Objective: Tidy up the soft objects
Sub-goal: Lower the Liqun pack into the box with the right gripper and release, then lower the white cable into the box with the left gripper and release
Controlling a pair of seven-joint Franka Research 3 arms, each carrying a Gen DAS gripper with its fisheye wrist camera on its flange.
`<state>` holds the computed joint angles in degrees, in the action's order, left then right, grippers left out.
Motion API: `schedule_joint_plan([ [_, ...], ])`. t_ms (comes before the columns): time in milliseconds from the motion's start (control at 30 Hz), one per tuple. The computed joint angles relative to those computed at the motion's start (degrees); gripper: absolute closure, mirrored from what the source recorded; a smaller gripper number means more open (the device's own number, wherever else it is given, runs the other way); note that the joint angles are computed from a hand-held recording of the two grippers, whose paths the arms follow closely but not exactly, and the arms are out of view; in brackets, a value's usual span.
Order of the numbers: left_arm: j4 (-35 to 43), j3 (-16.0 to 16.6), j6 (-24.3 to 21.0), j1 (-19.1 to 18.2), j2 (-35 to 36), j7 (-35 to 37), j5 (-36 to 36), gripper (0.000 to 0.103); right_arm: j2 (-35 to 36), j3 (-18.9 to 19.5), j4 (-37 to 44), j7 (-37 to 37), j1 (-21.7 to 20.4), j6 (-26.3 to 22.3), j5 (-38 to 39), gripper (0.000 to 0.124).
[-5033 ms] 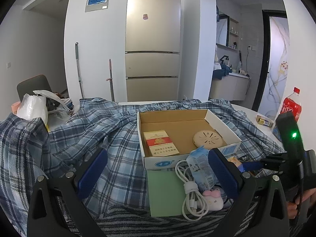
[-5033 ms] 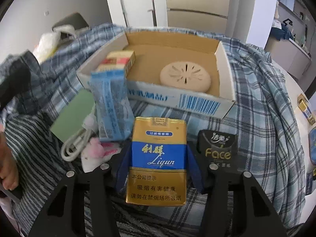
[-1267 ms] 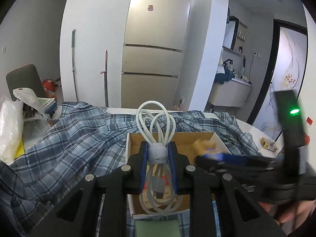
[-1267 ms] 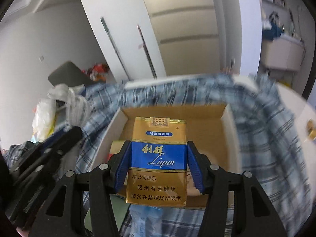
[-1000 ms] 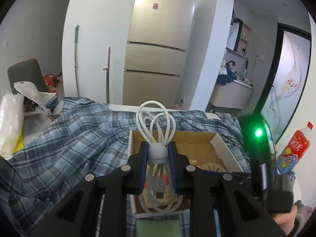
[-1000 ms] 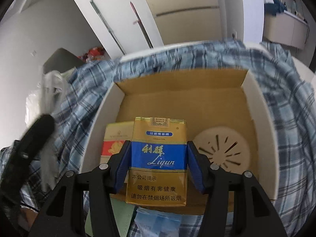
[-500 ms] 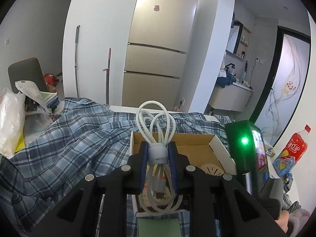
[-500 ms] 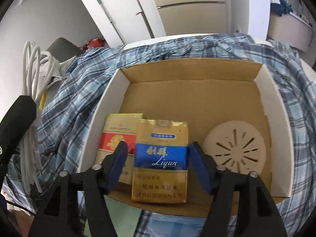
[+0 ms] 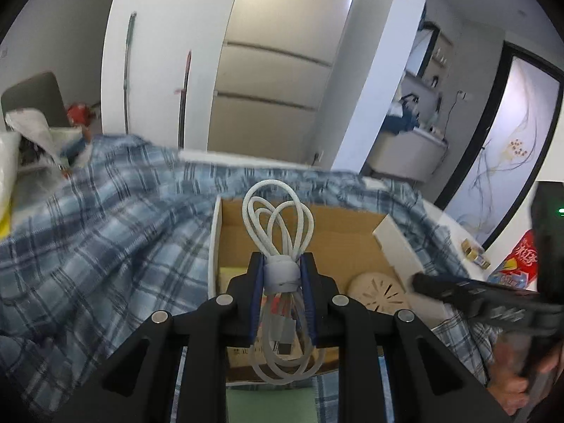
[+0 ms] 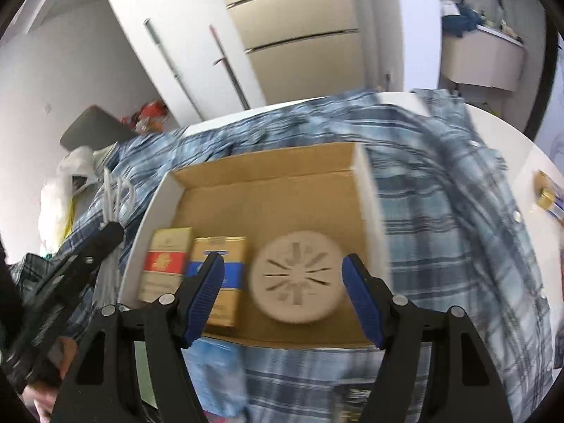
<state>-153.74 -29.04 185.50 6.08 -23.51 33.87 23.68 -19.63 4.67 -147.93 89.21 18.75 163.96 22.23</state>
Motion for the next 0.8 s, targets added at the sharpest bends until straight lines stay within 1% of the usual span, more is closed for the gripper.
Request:
schedule_joint_plan([
  [33, 0.33, 0.43, -0.47, -0.39, 1.02, 0.21, 0.0, 0.081, -0.65, -0.87, -0.61, -0.18, 0.05, -0.02, 0.92, 0.056],
  [67, 0.49, -0.49, -0.73, 0.58, 1.23, 0.09, 0.35, 0.081, -1.28, -2.09, -1.24, -1.03, 0.8, 0.22, 2.68, 0.056],
  [133, 0.9, -2.39, -1.02, 2.71, 1.48, -0.12, 1.36, 0.081, -1.86, -5.55, -1.93, -4.98, 3.98, 0.93, 8.35, 0.056],
  [167, 1.04, -2.42, -1.15, 2.75, 1.77, -0.17, 1.71, 0.081, -1.99, -6.31, -1.95, -6.36, 4.46, 0.33, 9.93, 0.056],
  [200, 1.38, -1.81, -1.6, 2.04, 2.42, 0.08, 2.0, 0.081, -1.89, -6.69, -1.8, -7.67, 4.72, -0.25, 11.11, 0.056],
  [233, 1.79, -2.22, -2.48, 2.26, 2.72, -0.06, 2.48, 0.081, -1.93, -7.15, -1.63, -9.24, 5.01, -1.04, 12.36, 0.056],
  [267, 2.19, -3.44, -3.46, 3.35, 2.64, -0.75, 3.29, 0.081, -2.02, -7.09, -1.61, -10.13, 4.78, -1.48, 13.16, 0.056],
  [300, 2.37, -3.46, -3.77, 3.42, 2.74, -1.28, 4.05, 0.081, -2.11, -6.79, -1.64, -10.59, 4.4, -1.64, 13.74, 0.056],
  [400, 2.76, -1.05, -4.41, 1.26, 3.68, -1.86, 5.42, 0.081, -2.75, -5.42, -2.41, -11.09, 3.31, -1.39, 14.41, 0.056],
  [500, 3.23, 1.47, -6.48, -1.41, 4.32, -2.35, 6.28, 0.081, -3.84, -4.85, -3.27, -12.34, 3.16, -2.08, 14.23, 0.056],
  [567, 3.67, 4.04, -8.3, -4.17, 4.98, -1.93, 6.45, 0.08, -5.08, -3.71, -4.48, -12.1, 2.38, -1.61, 12.89, 0.056],
  [600, 3.77, 4.82, -8.81, -4.99, 5.02, -2.12, 6.75, 0.08, -5.76, -3.22, -5.12, -11.85, 2.01, -1.11, 12.14, 0.056],
  [667, 3.6, 5.88, -9.34, -6.11, 4.41, -2.63, 7.62, 0.08, -7.44, -1.61, -6.68, -10.28, 0.55, 0.42, 9.7, 0.056],
  [700, 3.54, 5.88, -9.4, -6.18, 4.01, -3.12, 8.26, 0.08, -8.24, -1.16, -7.35, -9.56, 0.01, 1.11, 8.6, 0.056],
  [767, 3.51, 3.89, -10.0, -4.41, 2.24, -5.04, 11.0, 0.066, -10.3, -0.08, -8.95, -8.02, -1.14, 2.59, 6.15, 0.055],
  [800, 3.51, 2.3, -10.65, -3.05, 0.89, -6.59, 12.69, 0.048, -11.29, 0.6, -9.6, -7.14, -1.85, 3.09, 4.75, 0.055],
])
